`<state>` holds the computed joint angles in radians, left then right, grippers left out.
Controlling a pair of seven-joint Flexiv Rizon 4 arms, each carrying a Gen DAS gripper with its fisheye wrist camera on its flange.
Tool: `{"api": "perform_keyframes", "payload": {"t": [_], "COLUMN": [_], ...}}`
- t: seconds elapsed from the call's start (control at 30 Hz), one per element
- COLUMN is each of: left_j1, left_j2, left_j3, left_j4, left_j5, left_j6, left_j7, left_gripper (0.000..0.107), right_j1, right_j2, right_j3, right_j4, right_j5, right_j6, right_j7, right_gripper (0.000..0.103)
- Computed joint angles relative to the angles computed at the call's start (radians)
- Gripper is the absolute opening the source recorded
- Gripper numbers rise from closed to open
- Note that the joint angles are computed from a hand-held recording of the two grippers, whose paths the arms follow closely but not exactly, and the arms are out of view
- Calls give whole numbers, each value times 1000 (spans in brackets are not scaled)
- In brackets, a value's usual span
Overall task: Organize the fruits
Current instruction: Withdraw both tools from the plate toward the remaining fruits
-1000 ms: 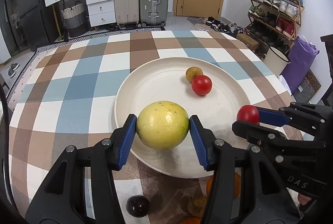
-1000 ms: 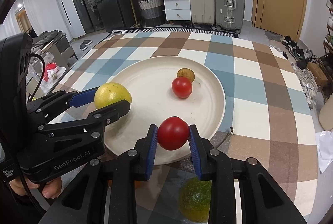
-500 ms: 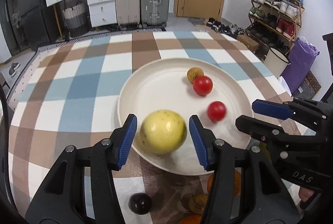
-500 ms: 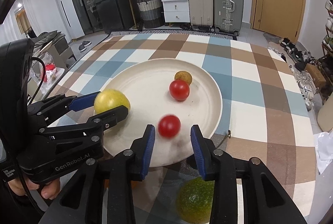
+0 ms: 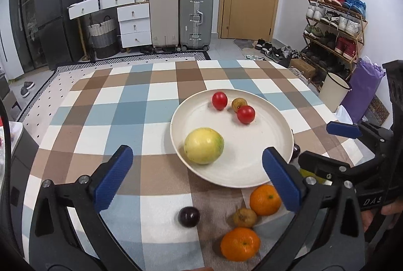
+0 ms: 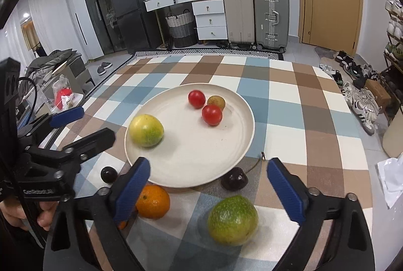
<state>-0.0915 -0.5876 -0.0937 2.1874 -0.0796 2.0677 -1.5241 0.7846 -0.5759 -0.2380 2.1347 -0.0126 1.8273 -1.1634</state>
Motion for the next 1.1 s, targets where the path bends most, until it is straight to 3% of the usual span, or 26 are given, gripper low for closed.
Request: {"api": "perform_keyframes", "payload": {"t": [0.2,0.53,1.1], "left_j1": [-26,-2,-27], "left_j2": [33,46,20], "left_j3": [27,15,21], "left_j4": [76,149,170], "left_j5": [-8,20,8], "left_j6": [42,81,90], "left_j7": [-7,-49,-62], "left_gripper": [102,102,102], "right_j1": [56,96,42], "right_j2": [26,59,63], "right_j3": [-47,-76,-20], "right_j4": [54,112,147], "right_j5": [37,91,90], "right_j6": [21,30,25], "right_j7": [-12,-36,-31], "right_gripper": [102,102,102]}}
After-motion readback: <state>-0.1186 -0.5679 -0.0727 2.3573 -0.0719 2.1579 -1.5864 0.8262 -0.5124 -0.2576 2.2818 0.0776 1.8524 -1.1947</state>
